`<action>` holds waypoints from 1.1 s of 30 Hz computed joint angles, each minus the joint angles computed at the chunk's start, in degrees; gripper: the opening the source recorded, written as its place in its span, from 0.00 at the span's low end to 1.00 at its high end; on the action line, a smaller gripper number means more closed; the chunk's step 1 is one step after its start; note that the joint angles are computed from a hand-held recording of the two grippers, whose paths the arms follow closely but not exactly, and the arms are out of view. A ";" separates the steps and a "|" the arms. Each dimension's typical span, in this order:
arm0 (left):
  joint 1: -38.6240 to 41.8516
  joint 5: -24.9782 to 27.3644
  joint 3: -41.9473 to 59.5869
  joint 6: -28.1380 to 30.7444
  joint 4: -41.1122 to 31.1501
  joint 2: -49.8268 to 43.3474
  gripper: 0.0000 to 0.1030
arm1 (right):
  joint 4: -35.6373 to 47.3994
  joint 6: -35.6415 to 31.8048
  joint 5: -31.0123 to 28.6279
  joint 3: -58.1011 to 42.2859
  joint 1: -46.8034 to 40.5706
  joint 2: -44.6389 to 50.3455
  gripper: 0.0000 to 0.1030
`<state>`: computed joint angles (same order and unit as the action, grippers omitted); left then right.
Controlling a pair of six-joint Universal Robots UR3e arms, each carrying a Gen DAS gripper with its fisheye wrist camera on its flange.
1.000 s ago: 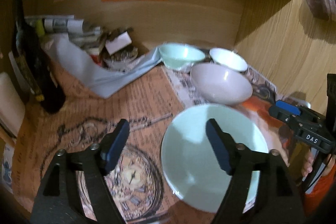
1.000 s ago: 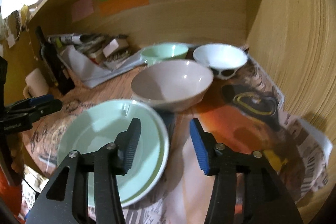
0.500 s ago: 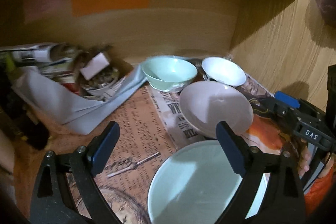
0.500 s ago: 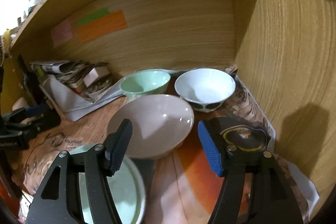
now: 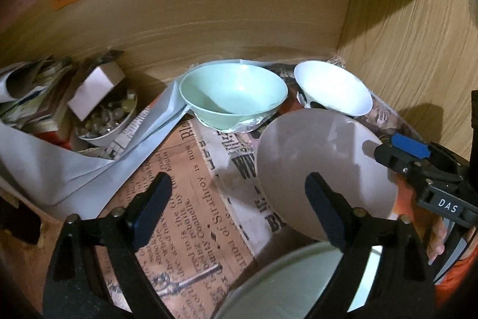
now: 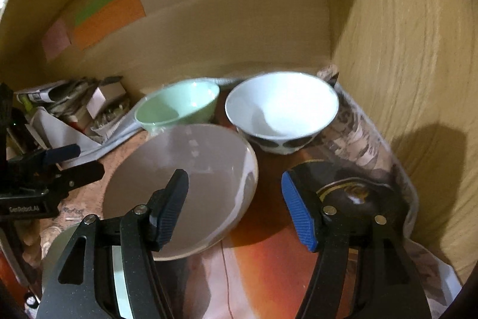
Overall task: Organize plates and bowls
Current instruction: 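Close the left tool on the mauve bowl rim while the right tool grips it too, then lift the mauve bowl with both tools and carry it toward the plate stack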
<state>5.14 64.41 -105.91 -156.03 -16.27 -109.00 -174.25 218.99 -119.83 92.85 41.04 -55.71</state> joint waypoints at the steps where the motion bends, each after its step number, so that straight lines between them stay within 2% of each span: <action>1: -0.23 0.02 1.09 0.32 -1.14 -0.79 0.76 | -0.04 0.00 0.76 -0.01 -0.46 0.29 0.57; 8: -1.04 -0.65 8.41 1.35 -10.69 -5.65 0.40 | -0.62 0.42 6.10 0.33 -2.89 1.50 0.37; 11: -0.75 -2.22 10.02 1.80 -13.93 -6.11 0.36 | -2.66 0.40 9.88 1.51 -4.36 1.74 0.32; 12: -0.81 -2.70 10.63 2.52 -15.13 -6.38 0.33 | -3.87 0.69 12.13 2.36 -5.22 1.78 0.28; 13: -0.91 -3.15 11.23 3.06 -16.13 -6.70 0.29 | -3.84 0.82 12.79 2.52 -5.51 1.85 0.24; 16: -1.57 -3.40 11.90 4.24 -17.71 -6.67 0.16 | -3.87 0.98 12.60 2.65 -5.31 1.82 0.24; 23: -3.07 -1.25 11.83 3.60 -16.03 -6.72 0.13 | -2.21 1.53 11.09 1.69 -4.59 1.83 0.23; 33: 0.70 -4.48 3.95 3.50 -13.66 1.09 0.13 | -2.32 0.88 8.39 0.10 -2.38 1.01 0.22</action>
